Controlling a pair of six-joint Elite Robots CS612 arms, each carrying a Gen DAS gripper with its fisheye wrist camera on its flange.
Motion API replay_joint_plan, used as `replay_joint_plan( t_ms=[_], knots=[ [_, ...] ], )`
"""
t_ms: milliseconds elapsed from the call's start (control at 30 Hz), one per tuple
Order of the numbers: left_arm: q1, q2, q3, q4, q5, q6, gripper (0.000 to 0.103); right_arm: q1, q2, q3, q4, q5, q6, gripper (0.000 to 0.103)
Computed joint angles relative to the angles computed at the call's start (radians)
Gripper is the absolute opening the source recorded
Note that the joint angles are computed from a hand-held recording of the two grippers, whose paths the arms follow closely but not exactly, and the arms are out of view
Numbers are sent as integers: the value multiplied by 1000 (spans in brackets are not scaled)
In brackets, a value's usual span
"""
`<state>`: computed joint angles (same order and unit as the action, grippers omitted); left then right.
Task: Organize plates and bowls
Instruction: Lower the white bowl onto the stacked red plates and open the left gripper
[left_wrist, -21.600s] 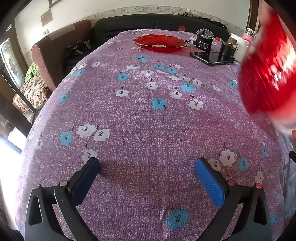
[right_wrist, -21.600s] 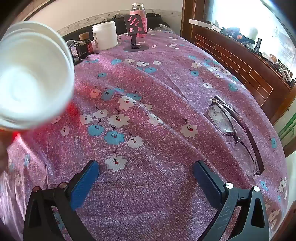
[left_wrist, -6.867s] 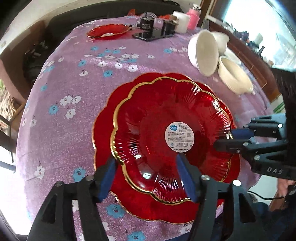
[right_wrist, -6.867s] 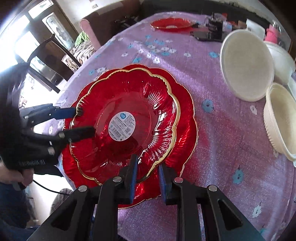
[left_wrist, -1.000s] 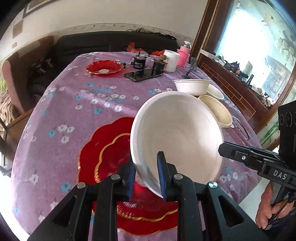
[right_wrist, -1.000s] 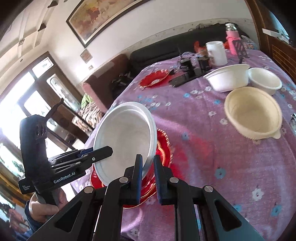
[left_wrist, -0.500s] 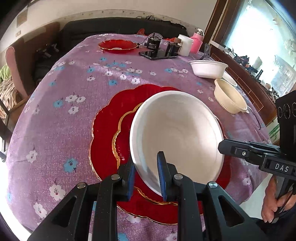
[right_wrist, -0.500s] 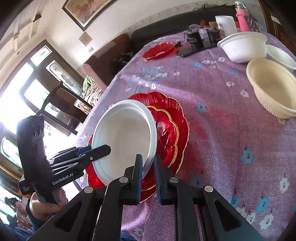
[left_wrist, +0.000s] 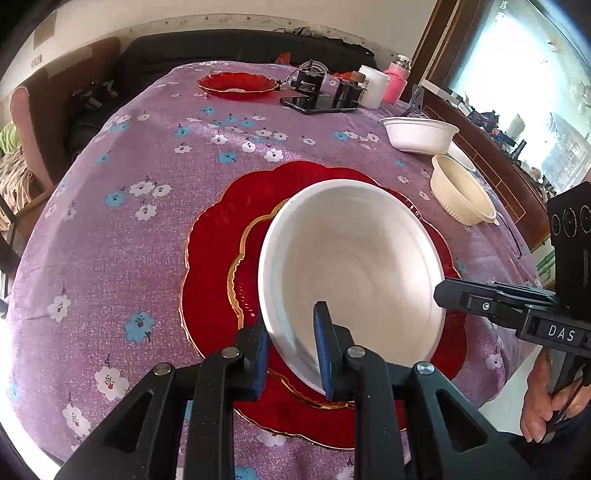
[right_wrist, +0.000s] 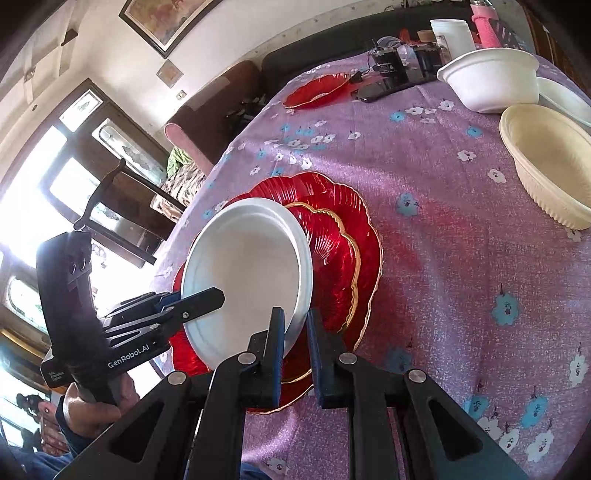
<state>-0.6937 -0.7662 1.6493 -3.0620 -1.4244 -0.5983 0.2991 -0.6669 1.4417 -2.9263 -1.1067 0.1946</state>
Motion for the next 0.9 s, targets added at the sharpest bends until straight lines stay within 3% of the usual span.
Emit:
replay_joint_plan(
  t_ms=[533, 633, 767, 900],
  knots=[
    [1, -9, 15, -15, 3, -16, 23, -5, -2, 9, -19, 2, 17, 16],
    [1, -9, 16, -16, 3, -16, 24, -6, -1, 10, -20, 8, 13, 21],
    [1, -11, 17, -17, 5, -16, 28, -7, -6, 19, -42, 6, 11, 36],
    [0, -19, 29, -28, 9, -17, 28, -14, -13, 33, -76, 12, 24, 37]
  ],
)
